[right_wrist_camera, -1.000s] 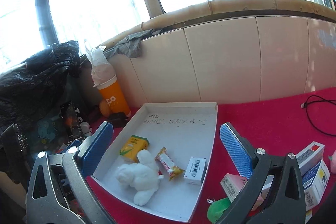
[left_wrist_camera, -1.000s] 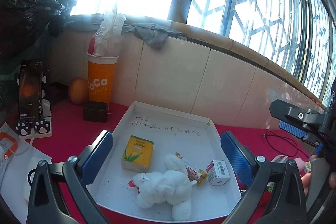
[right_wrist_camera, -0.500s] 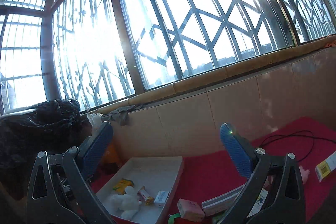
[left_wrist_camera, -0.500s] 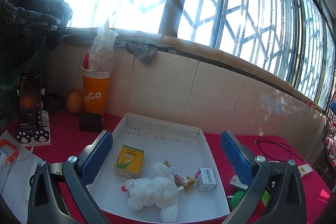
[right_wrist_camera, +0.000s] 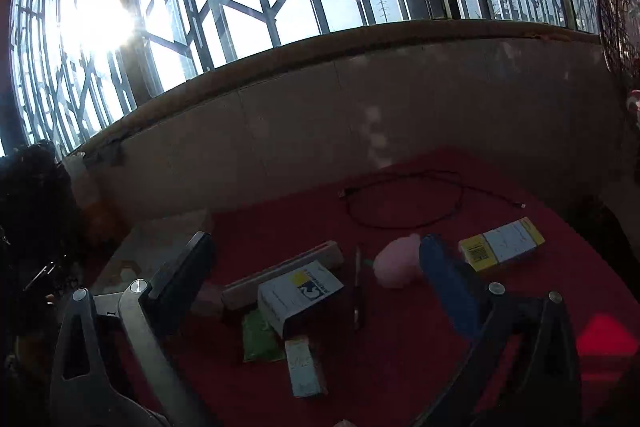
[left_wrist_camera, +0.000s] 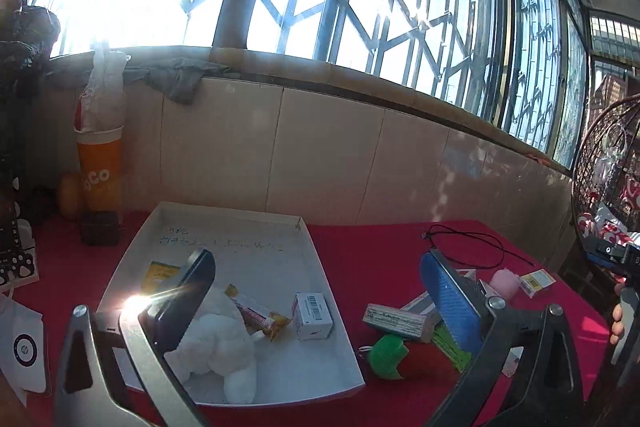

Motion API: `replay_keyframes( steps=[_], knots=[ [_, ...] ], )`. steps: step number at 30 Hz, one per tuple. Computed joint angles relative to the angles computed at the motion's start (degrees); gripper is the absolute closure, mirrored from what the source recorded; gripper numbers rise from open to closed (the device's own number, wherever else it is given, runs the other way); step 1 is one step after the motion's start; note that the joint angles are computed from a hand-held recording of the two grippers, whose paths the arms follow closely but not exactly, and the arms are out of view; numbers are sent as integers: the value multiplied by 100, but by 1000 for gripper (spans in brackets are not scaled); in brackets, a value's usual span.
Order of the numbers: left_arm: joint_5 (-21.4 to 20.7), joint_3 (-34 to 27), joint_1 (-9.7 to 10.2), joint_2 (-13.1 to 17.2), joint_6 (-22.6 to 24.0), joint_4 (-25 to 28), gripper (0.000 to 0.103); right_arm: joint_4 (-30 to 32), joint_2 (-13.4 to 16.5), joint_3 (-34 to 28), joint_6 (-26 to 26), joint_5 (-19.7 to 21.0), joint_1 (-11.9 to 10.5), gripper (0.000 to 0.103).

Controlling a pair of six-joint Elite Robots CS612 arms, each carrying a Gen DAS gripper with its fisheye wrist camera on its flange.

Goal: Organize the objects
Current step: 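Withdraw both grippers from the tray back to the table, then grasp the red chili plush with the left gripper while the right grasps a white medicine box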

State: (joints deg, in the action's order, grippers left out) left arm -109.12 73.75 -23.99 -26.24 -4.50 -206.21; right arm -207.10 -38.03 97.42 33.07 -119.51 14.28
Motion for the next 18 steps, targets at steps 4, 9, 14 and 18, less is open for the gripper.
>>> replay_keyframes(
  steps=[4, 9, 14, 18],
  knots=[
    [-711, -5, -85, -43, 680, 1049, 0, 1112, 116, -48, -149, 841, -80, 1],
    [-1003, 52, -224, -67, 1776, 2004, 0, 1215, 333, -249, -368, 1451, -129, 14],
    [-1029, -144, -318, -41, 2323, 2766, 0, 1547, 467, -425, -396, 1671, -173, 32],
    [-644, -319, -467, -12, 2952, 3259, 0, 1788, 538, -501, -310, 1787, -197, 52]
  ],
)
